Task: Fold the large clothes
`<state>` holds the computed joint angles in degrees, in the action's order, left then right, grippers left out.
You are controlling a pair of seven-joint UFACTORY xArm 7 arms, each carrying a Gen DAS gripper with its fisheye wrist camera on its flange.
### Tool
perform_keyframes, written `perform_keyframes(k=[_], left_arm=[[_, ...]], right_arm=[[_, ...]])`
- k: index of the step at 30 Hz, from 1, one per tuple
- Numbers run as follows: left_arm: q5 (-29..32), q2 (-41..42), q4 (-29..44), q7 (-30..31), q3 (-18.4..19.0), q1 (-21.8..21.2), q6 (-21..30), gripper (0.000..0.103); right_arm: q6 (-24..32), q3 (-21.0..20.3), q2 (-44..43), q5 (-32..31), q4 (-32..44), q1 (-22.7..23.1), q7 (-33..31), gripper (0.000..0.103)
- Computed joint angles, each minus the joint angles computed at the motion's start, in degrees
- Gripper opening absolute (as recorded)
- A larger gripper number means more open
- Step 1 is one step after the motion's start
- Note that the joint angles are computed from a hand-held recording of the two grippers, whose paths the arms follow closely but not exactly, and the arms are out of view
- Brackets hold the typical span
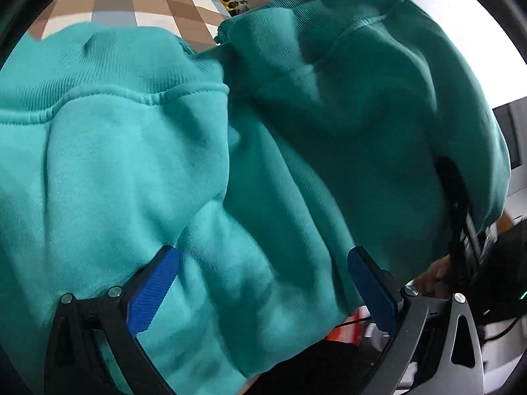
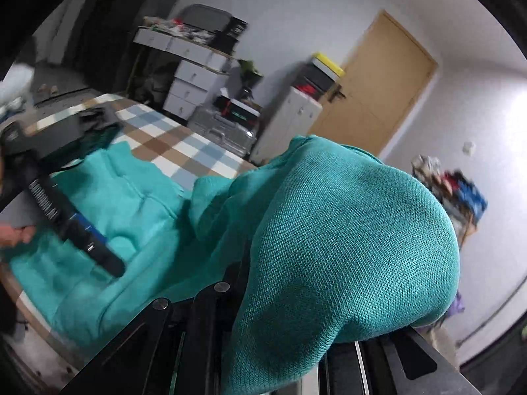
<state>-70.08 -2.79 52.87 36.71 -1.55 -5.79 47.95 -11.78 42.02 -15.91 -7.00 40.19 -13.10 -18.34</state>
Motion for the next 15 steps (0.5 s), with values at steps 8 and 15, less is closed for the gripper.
perform_keyframes(k=[8,15], left_arm=[[-0.74,-3.04,-1.47,-0.66,5.91,7.79,17.95,0.099],[7.98,-12.45,-9.22,-5.07,8.73,10.69,14.07,0.099]], right_arm=[[-0.28,5.76,-4.28,-1.35,-2.14,0.43,-5.41,0.014],[8.06,14.28,-4.56,-6.48,2.49,-5.16,-0.64,0.016]])
